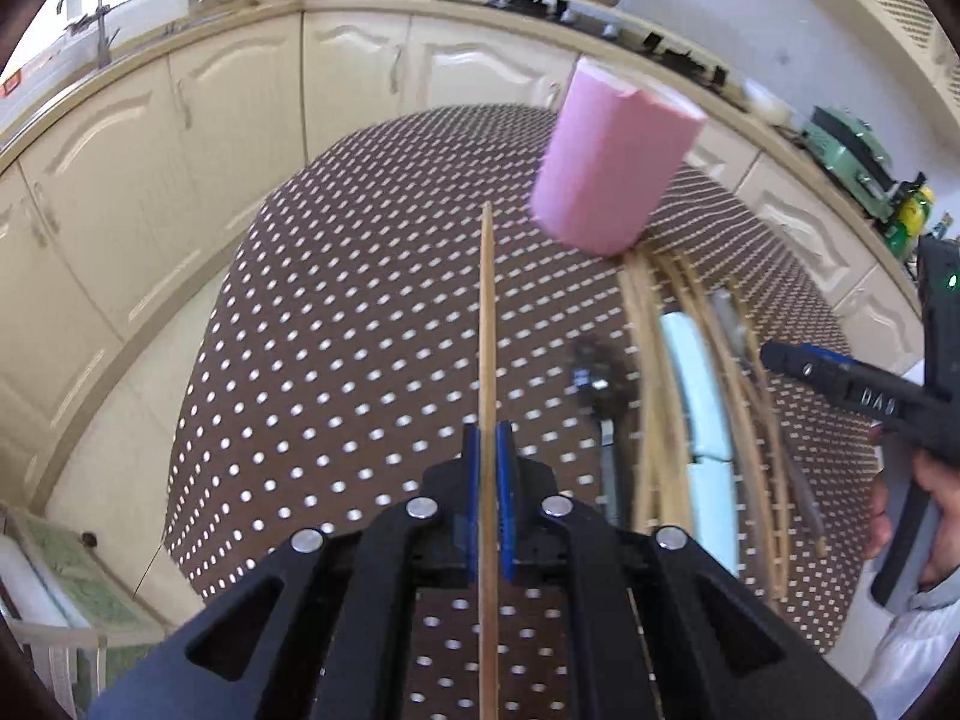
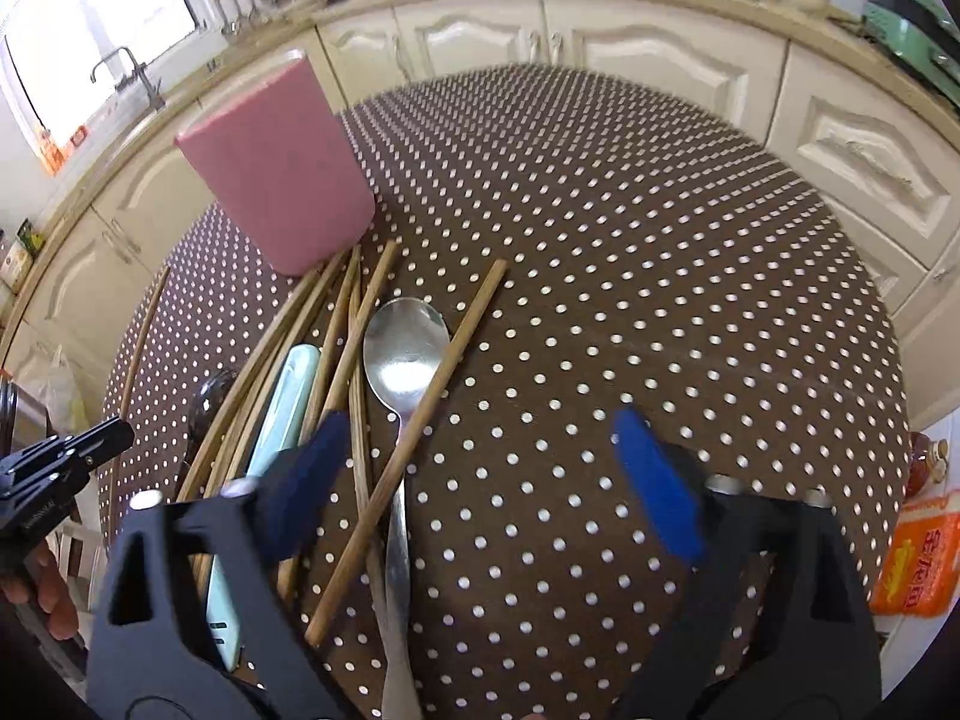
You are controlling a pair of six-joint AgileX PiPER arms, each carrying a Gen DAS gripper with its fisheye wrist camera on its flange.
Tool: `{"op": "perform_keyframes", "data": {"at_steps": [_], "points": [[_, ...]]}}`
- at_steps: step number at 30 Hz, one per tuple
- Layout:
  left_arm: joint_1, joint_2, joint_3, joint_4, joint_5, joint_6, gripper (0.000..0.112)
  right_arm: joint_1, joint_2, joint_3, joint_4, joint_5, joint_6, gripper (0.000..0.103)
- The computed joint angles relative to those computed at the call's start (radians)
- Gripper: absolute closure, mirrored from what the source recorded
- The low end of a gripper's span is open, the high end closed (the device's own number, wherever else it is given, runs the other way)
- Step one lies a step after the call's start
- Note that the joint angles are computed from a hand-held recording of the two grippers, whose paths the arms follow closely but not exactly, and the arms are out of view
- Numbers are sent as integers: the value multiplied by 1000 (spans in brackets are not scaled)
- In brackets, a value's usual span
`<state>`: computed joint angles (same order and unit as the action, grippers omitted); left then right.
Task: Organize utensils
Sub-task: 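Lift the chopstick with the left tool while the right tool grasps another chopstick, then carry both held chopsticks upright over the pink cup and lower them in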
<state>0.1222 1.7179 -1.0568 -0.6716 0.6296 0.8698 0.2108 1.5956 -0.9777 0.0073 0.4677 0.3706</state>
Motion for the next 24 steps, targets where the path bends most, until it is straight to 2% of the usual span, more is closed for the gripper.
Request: {"op": "perform_keyframes", "data": {"at_steps": [2, 3, 6, 9, 15, 19, 22, 24], "points": [[-5, 31, -26, 55, 3, -49, 107, -21, 33, -64, 30, 70, -55, 38], [-3, 41, -39, 61, 12, -57, 107, -31, 49, -99, 56, 107, -91, 48], [-13, 56, -73, 101, 24, -88, 106, -74, 104, -202, 127, 232, -205, 70], [-44, 99, -152, 170, 64, -160, 106, -112, 164, -314, 159, 348, -280, 75], [-58, 202, -339, 248, 191, -223, 106, -108, 312, -574, 89, 558, -295, 83], [-74, 249, -420, 273, 232, -252, 106, -86, 353, -634, 46, 579, -276, 89], [-86, 266, -446, 278, 233, -276, 107, -104, 345, -613, 93, 536, -290, 97], [-90, 262, -436, 269, 212, -286, 107, -134, 303, -553, 151, 497, -327, 97]]}}
